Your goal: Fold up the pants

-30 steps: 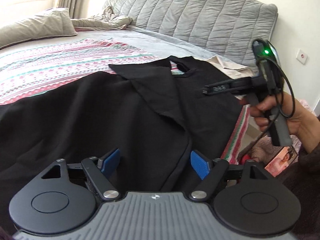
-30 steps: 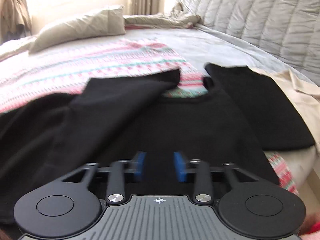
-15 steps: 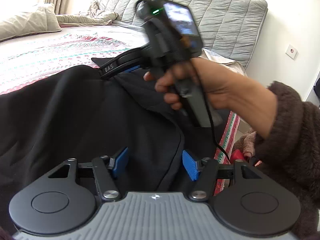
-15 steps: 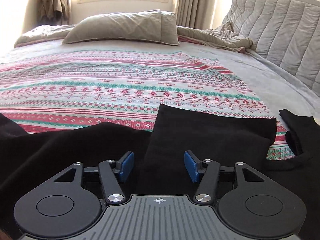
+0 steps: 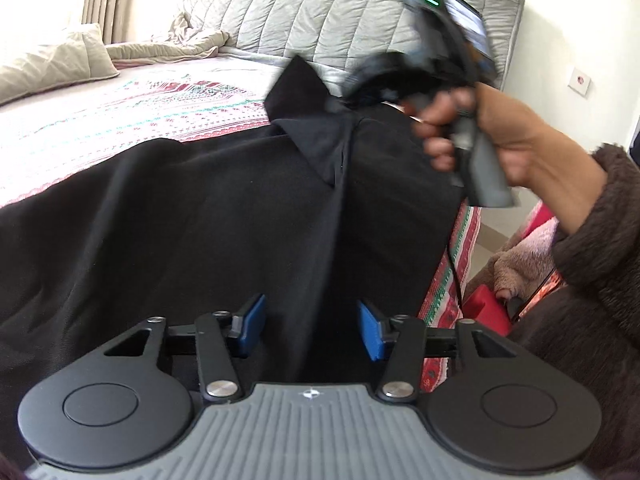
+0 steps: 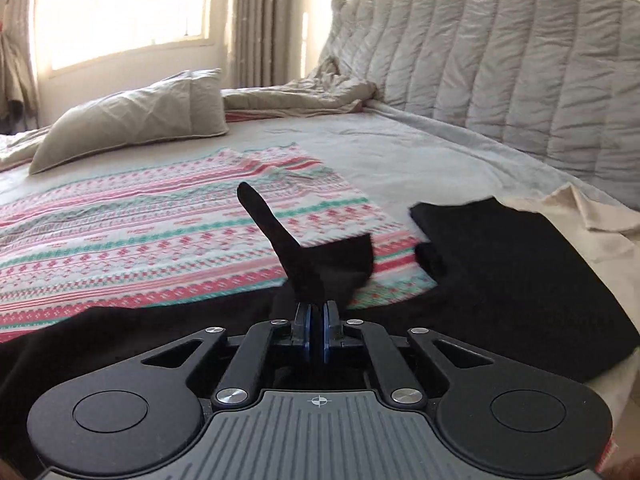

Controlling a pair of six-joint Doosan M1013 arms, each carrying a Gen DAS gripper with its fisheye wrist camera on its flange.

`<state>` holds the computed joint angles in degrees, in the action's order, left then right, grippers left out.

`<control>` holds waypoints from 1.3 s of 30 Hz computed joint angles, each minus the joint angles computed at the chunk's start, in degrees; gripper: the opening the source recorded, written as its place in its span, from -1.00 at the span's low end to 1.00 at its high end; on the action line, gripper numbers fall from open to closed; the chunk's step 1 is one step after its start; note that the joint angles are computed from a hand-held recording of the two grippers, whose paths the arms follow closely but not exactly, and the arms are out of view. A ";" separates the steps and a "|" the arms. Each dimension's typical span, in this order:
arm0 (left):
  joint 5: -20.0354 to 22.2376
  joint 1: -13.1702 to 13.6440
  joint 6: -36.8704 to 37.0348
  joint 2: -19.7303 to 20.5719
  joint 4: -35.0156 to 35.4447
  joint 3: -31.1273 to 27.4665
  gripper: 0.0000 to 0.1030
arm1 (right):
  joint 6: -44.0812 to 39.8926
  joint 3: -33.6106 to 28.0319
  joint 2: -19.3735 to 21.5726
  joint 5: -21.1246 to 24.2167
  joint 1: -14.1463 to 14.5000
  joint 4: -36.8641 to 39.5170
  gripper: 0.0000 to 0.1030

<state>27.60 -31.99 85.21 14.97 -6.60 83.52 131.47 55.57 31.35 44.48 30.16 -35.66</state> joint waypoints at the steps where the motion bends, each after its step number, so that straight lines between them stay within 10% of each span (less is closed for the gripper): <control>1: 0.08 -0.24 -0.46 0.04 0.89 -0.08 0.25 | 0.89 1.63 -1.02 0.21 -0.55 0.60 -0.93; 7: 0.22 -1.79 -5.51 -0.01 9.70 -0.17 0.03 | -1.00 8.88 -4.86 2.23 -3.71 11.06 -0.91; 13: -0.81 -2.63 -10.11 -0.21 16.65 0.74 -0.18 | -4.79 15.14 -7.45 -9.55 -5.46 16.43 -0.51; 26: -1.46 -3.61 -14.50 -0.32 24.32 1.49 -0.45 | -3.99 13.42 -4.86 -10.88 -1.96 -4.45 0.00; 30: -1.46 -3.73 -15.16 -0.35 25.02 1.56 -0.48 | -1.03 10.72 -1.84 -7.28 -0.57 -15.50 -0.20; 33: -1.28 -3.97 -17.04 -0.41 27.06 1.68 -0.57 | 2.90 9.12 -0.77 -4.13 -0.58 -19.07 -0.82; 39: -2.40 -4.07 -18.18 -0.88 28.15 2.17 -0.61 | 15.78 12.17 -4.50 -4.07 -3.14 -17.93 -1.00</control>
<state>25.20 -36.07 67.03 14.10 21.55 85.69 147.25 67.74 26.85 40.41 27.01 -53.60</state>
